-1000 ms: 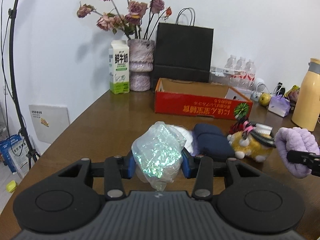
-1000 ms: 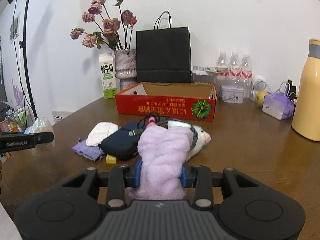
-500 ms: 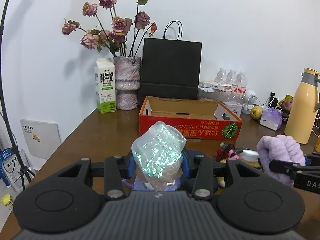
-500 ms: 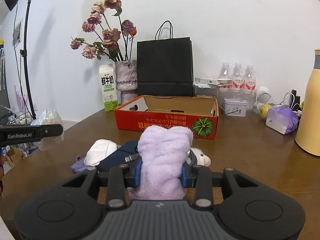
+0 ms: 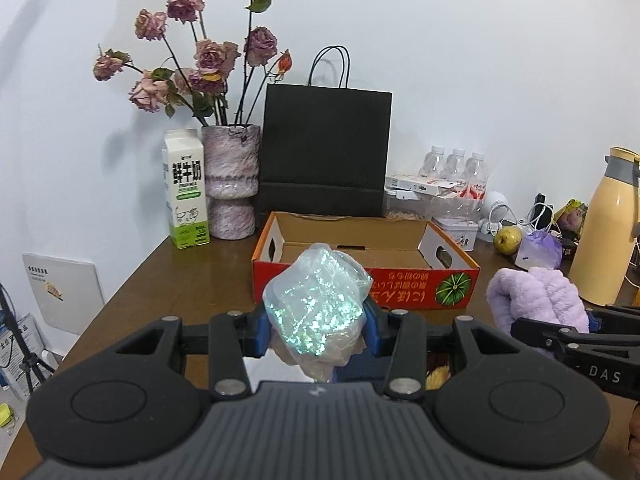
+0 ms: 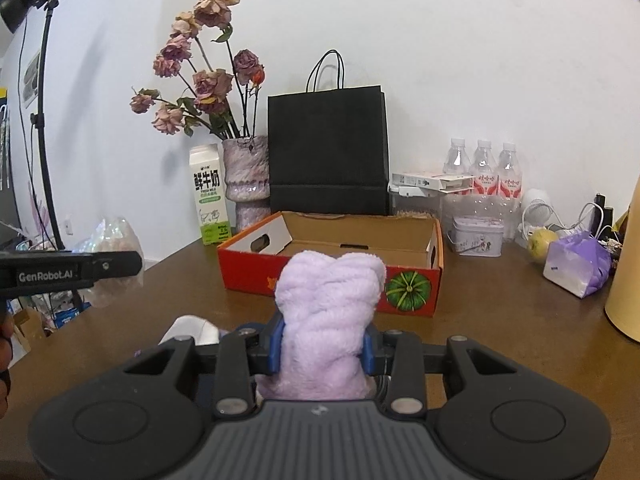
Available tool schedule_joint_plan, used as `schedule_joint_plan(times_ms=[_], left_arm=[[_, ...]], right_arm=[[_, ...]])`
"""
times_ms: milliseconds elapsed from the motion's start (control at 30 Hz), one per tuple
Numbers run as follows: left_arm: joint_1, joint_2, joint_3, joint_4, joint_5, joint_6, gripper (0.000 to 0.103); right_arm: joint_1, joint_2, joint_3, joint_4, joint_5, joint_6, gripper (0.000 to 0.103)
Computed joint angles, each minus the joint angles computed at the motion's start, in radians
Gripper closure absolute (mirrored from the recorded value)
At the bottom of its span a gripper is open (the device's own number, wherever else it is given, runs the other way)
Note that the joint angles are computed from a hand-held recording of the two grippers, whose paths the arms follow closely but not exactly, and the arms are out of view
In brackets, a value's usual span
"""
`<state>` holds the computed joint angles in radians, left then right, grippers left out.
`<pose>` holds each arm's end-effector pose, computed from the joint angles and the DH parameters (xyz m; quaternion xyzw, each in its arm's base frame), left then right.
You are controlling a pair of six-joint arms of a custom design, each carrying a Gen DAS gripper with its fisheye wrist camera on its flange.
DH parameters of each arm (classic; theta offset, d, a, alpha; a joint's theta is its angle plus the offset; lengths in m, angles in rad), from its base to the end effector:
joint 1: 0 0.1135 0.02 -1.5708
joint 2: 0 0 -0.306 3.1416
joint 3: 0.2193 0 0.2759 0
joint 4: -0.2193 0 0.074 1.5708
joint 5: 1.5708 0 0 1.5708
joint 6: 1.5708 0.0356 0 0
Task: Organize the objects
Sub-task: 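Carry the plastic bag and lilac towel with both tools over the red box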
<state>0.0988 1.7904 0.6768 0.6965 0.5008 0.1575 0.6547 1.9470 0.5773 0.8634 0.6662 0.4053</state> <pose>0.3555 0.0181 0.1544 0.1589 0.8077 -0.1385 0.5506 0.2785 0.1861 0.0968 0.0634 0.8286 -0.0007 0.5562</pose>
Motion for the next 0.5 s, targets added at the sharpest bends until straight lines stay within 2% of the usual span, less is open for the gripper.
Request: schedule_joint_plan(times_ms=[500], left_arm=[[-0.108,0.153,0.244,-0.067,-0.065,-0.047,0.059]], right_arm=[[-0.178,0.068,0.142,-0.005,-0.174,-0.081,0.068]])
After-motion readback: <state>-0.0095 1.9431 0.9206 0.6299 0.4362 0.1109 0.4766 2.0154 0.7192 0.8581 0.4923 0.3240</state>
